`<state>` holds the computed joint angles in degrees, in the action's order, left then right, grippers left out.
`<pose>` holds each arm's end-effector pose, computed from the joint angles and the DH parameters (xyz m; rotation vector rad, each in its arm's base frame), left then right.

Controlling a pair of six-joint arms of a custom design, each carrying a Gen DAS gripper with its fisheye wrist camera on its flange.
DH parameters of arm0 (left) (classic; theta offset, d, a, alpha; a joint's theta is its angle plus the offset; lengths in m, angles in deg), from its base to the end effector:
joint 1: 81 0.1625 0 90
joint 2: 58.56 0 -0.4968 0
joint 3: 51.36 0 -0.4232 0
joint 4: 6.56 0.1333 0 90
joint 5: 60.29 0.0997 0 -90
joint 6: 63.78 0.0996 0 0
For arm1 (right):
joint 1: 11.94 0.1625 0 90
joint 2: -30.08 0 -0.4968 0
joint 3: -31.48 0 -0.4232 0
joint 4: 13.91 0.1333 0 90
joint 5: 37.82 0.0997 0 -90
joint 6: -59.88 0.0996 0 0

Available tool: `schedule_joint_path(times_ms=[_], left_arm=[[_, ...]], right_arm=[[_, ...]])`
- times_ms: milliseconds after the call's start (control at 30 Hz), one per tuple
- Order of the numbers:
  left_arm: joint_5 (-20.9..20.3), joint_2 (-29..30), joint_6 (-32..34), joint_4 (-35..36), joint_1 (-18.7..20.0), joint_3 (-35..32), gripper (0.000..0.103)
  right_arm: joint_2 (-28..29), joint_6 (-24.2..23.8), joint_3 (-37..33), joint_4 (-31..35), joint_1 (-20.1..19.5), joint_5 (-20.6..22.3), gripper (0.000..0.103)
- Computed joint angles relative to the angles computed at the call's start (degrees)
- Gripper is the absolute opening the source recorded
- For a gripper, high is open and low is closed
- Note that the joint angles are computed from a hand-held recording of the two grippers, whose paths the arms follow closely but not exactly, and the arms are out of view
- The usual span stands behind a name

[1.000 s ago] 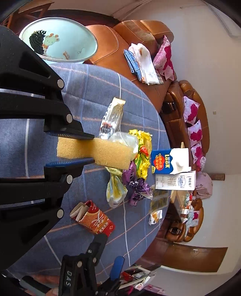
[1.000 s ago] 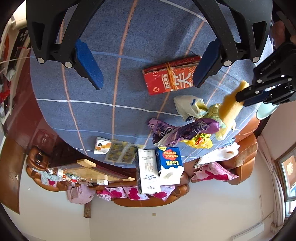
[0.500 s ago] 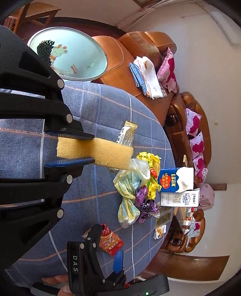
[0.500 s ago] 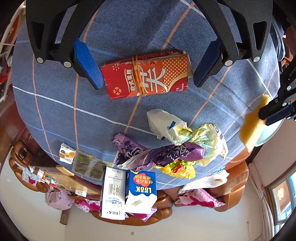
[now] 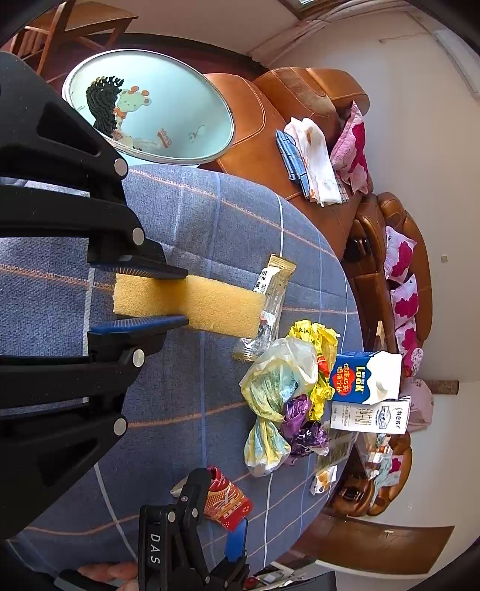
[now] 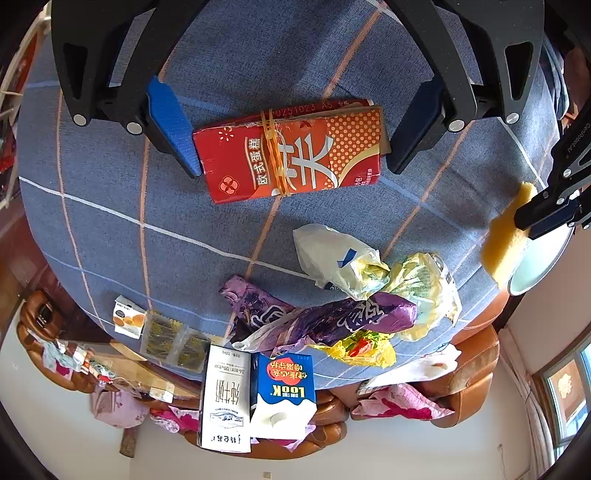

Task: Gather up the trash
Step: 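Grasp the yellow sponge with the left tool while the right tool grasps the red packet, then carry the sponge and red packet over the blue bin and open both tools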

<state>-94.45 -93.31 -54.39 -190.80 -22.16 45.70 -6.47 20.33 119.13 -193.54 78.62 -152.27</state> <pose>-0.1875 -0.7269 0.0762 0.4399 2.1326 -0.8203 0.0999 -0.7984 0.1202 0.6669 -2.3688 0.6310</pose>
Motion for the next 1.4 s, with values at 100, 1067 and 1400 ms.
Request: schedule_joint_path(times_ms=[100,1067,1400], left_arm=[[0.1,-0.2,0.1,-0.5,-0.1,0.2,0.02],[12.5,-3.7,3.9,-12.2,0.4,1.3,0.02],[16.1,-4.6,4.6,-14.3,1.6,1.5,0.02]], right_arm=[[-0.1,-0.4,0.5,-1.9,0.1,0.3,0.096],[3.2,-6.7,0.0,-18.7,4.2,13.6,0.096],[6.8,-9.6,-3.6,-15.9,6.2,15.1,0.096]])
